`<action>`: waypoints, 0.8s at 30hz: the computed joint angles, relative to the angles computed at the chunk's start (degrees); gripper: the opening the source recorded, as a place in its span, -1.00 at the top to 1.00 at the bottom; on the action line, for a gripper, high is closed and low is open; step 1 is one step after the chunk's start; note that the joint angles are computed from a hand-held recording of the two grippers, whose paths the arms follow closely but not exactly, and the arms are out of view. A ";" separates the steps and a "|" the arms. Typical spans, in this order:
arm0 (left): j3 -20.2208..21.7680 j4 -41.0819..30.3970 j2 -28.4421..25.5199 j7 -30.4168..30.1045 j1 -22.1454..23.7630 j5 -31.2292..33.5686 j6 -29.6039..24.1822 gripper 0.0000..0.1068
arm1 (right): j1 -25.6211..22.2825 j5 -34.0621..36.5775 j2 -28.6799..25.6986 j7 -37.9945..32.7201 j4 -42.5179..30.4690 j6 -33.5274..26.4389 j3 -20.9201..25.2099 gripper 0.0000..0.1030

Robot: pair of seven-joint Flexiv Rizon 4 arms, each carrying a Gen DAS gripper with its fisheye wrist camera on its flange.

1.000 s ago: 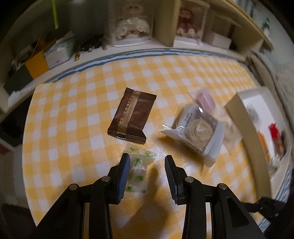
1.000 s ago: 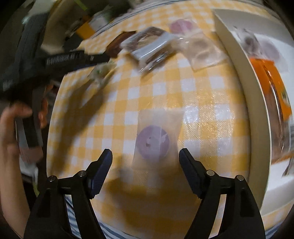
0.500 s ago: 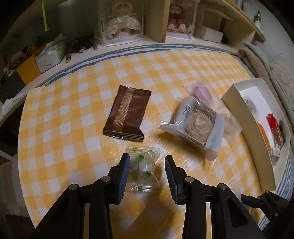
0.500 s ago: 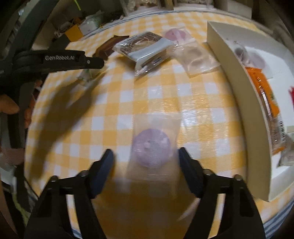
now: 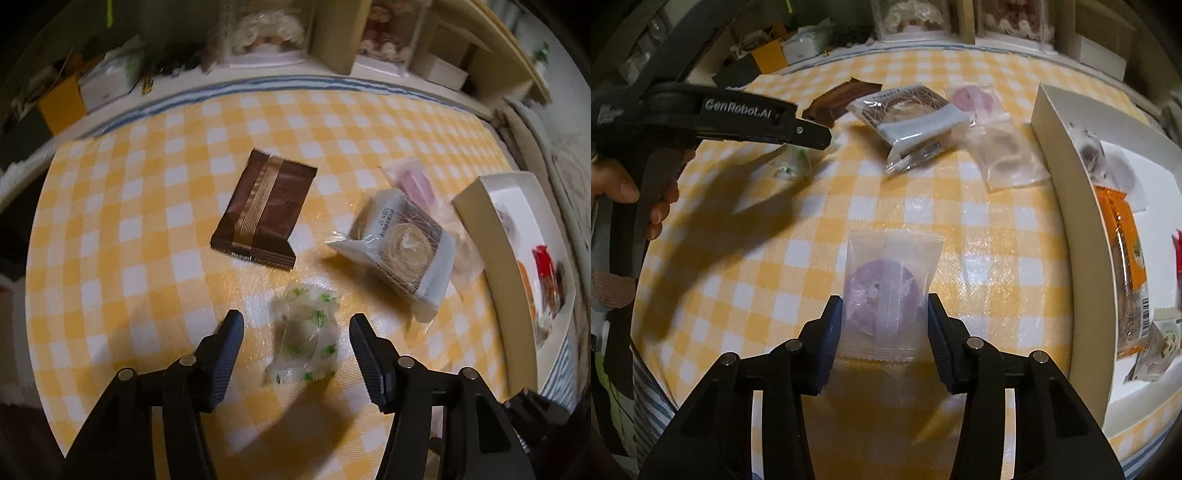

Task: Organize snacks
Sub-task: 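Grasp the clear purple-disc packet with the right tool while the left tool grasps the green-dotted clear packet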

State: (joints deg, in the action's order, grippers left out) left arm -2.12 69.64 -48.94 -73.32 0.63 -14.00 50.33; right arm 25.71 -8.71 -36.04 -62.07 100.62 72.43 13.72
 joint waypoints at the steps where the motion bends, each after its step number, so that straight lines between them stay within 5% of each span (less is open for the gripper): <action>1: 0.37 -0.49 -0.18 -0.42 -0.25 0.29 -0.78 -0.07 | -0.02 -0.04 0.08 -0.13 0.06 0.18 0.00 0.12; 9: 0.11 -1.32 -0.34 1.28 -0.98 1.41 -1.95 -0.07 | -0.12 -1.12 1.66 -0.93 1.09 3.13 -0.66 0.16; 13: 1.76 -2.51 -1.28 0.24 -2.64 3.61 -2.16 0.33 | -0.10 -1.52 2.66 -0.89 1.64 5.19 -1.27 0.16; 17: 1.54 -2.12 -1.22 -0.35 -2.67 4.12 -0.86 0.40 | -0.52 -1.83 3.37 -0.79 1.99 7.49 -1.49 0.16; 24: -0.71 4.18 2.80 -1.60 -1.50 1.28 10.92 0.40 | -1.94 -2.49 4.46 -1.39 2.29 11.24 -2.04 0.16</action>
